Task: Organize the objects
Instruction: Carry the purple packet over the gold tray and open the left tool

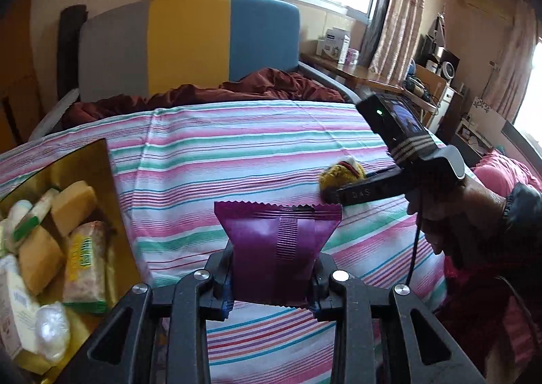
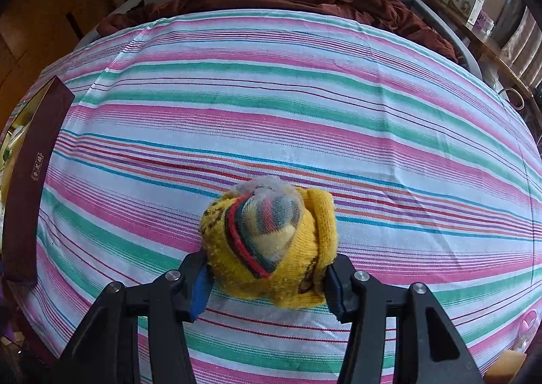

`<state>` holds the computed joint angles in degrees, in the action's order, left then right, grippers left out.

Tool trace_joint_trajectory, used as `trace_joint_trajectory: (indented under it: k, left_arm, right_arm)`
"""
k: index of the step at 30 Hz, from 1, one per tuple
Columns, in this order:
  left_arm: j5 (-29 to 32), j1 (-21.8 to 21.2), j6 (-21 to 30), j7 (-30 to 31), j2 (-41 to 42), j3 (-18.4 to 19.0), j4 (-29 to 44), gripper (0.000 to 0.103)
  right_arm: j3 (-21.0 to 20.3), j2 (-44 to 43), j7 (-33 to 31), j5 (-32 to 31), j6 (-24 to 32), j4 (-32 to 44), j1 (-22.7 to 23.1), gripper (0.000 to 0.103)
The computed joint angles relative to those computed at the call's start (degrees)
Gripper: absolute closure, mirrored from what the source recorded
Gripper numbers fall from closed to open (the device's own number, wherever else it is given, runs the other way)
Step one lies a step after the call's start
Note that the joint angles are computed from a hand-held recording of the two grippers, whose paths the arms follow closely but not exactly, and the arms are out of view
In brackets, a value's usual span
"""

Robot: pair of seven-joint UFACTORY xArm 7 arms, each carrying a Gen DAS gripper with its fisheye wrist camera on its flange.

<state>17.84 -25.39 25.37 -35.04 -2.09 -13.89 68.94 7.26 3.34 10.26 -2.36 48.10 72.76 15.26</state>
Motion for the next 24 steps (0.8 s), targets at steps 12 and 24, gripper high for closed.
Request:
trace_joint_trajectory:
  k: [12, 24]
  left_arm:
    - [5.14, 11.29, 9.32, -12.92, -12.01, 1.73, -9.5, 0.07]
    - [-3.62, 13.56, 12.27, -8.14, -9.37, 3.62, -9.38, 0.068]
  right_arm:
    - [-0.26, 0.18, -1.0, -0.84, -0.15, 0.08, -0.38, 0.049]
    - [-0.36, 0.88, -1.03, -1.66, -0.12, 0.79, -0.25, 0.049]
